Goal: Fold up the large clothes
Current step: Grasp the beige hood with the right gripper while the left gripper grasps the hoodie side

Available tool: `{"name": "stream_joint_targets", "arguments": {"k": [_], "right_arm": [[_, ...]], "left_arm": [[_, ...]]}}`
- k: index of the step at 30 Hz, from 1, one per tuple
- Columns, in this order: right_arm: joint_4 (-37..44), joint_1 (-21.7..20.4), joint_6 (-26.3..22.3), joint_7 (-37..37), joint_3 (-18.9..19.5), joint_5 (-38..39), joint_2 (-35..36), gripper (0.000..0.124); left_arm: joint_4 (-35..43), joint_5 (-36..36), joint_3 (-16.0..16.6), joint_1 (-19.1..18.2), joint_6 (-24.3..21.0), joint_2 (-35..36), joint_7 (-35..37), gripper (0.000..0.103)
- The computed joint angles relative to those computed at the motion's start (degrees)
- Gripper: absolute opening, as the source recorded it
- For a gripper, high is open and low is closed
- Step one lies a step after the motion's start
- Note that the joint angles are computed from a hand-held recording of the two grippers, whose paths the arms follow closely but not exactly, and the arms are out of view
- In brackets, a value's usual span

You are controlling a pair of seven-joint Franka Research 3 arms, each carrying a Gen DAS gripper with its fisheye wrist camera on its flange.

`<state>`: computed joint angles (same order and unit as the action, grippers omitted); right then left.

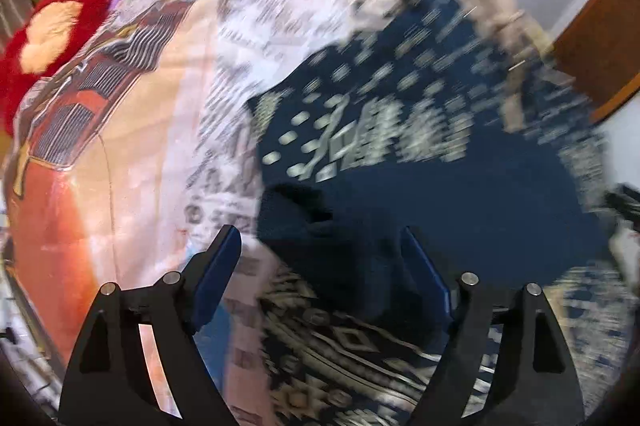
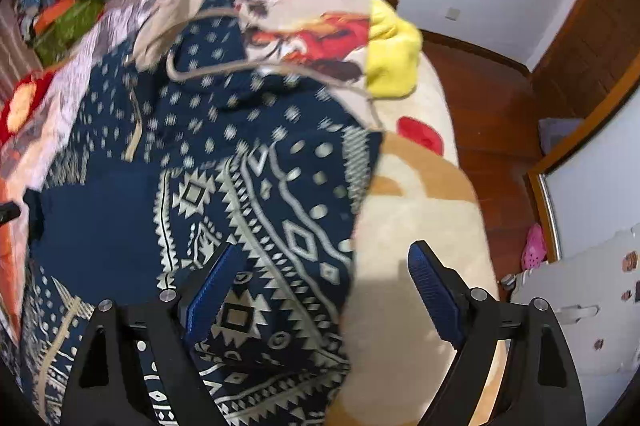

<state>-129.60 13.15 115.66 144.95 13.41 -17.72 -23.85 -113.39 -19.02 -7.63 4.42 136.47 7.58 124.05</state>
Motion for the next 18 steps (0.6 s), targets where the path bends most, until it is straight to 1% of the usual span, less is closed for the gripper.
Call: {"name": "stream_joint_targets", "arguments": {"k": [1,2,4,6,8,10,11,14,18], "right_arm": [[0.4,0.2,-0.4,-0.8,0.0,0.4,1.2,0.086],[0.9,0.5,-1.3,-1.5,0.0,0.8,2.5,0.086],[0.7,1.3,-1.8,-2.3,-0.2,1.1,3.5,0.086],[-1.0,1.7,-0.4,-2.3,-0.8,1.5,2.0,0.089],[-2.3,1.5,0.0,-2.1,-1.1,1.9,0.2,0.092],[-3.7,1.2,0.3,-2.3,-1.5,2.9,-1.4,0.093],[-4.5,1.0,0.7,-2.5,-1.9,3.9,-2.3,0.093],[-5.7,-0.1,1.3,-2.3,-2.2,6.0,-4.3,0.093],[-3.7,-2.1,2.2,-2.1,-1.1,4.3,-5.1,0.093]], "left_arm": [[-0.5,3.8,0.5,-0.7,1.6,0.6,-2.6,0.082],[-1.0,5.2,0.7,-0.6,2.2,0.6,-3.2,0.082],[-2.4,3.1,0.8,0.9,2.6,-0.2,0.0,0.082],[-4.2,3.2,1.5,1.8,4.4,-1.5,1.5,0.082],[-5.3,5.5,2.5,2.4,6.1,-2.3,1.3,0.082],[-5.0,9.8,3.5,2.8,5.9,-2.3,-0.5,0.082],[-4.6,10.4,3.6,3.1,5.3,-2.2,-0.3,0.082],[-3.5,8.3,3.2,3.7,4.4,-2.8,1.9,0.082],[-0.8,0.3,2.1,3.2,2.8,-4.0,7.2,0.082]]}}
